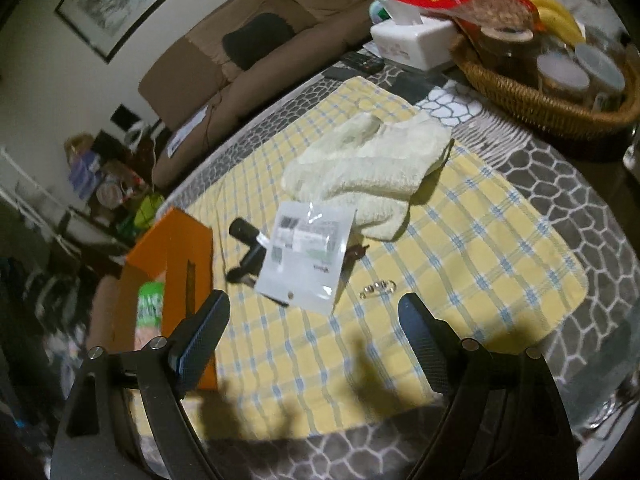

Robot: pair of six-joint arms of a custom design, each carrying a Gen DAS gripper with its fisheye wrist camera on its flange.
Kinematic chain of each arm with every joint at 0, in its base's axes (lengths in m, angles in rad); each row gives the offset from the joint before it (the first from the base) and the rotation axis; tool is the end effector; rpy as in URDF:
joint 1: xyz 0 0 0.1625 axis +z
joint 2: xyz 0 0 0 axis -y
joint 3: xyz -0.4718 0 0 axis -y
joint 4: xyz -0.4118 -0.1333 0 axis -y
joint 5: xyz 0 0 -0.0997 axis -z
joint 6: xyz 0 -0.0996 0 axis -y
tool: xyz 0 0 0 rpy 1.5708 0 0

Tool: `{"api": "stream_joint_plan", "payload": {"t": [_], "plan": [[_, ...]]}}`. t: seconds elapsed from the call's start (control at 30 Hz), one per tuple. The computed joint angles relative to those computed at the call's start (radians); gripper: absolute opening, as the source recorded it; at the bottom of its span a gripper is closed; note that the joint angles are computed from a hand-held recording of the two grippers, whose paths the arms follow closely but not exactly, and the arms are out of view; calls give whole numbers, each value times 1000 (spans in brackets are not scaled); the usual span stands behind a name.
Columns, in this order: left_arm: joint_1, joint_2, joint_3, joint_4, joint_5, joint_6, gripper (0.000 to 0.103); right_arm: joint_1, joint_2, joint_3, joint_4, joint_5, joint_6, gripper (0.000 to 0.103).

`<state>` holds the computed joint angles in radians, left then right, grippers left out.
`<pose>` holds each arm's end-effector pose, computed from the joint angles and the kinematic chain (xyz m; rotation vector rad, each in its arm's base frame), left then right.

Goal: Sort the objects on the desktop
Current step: 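Grasp the white barcode packet with the left tool and lift it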

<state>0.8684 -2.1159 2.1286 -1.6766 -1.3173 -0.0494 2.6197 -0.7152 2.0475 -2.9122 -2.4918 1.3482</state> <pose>-0.0571 -0.3124 0.4740 0.9227 2.7792 -0.2639 0.5069 -0.2292 0.0124 -0.3878 -2.5330 1.1884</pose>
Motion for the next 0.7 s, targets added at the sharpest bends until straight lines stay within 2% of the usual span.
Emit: {"api": "stream_joint_plan", "payload": {"t": [0.07,0.17,0.33,0.57,0.7], "plan": [[-10,22,28,-33,16,-3,103,-22,9,14,-87,7,-39,88],[20,76,56,-77,-14,-30,103,-54,24,38,-208,20,-85,88],[40,133,104,-181,6,-14,103,-134,61,103,-481,95,-160,85],[107,226,138,-304,43,16,103,-222,73,143,-578,195,-265,80],[112,258,159,-365,78,51,102,-258,82,149,-614,245,-311,77]]}}
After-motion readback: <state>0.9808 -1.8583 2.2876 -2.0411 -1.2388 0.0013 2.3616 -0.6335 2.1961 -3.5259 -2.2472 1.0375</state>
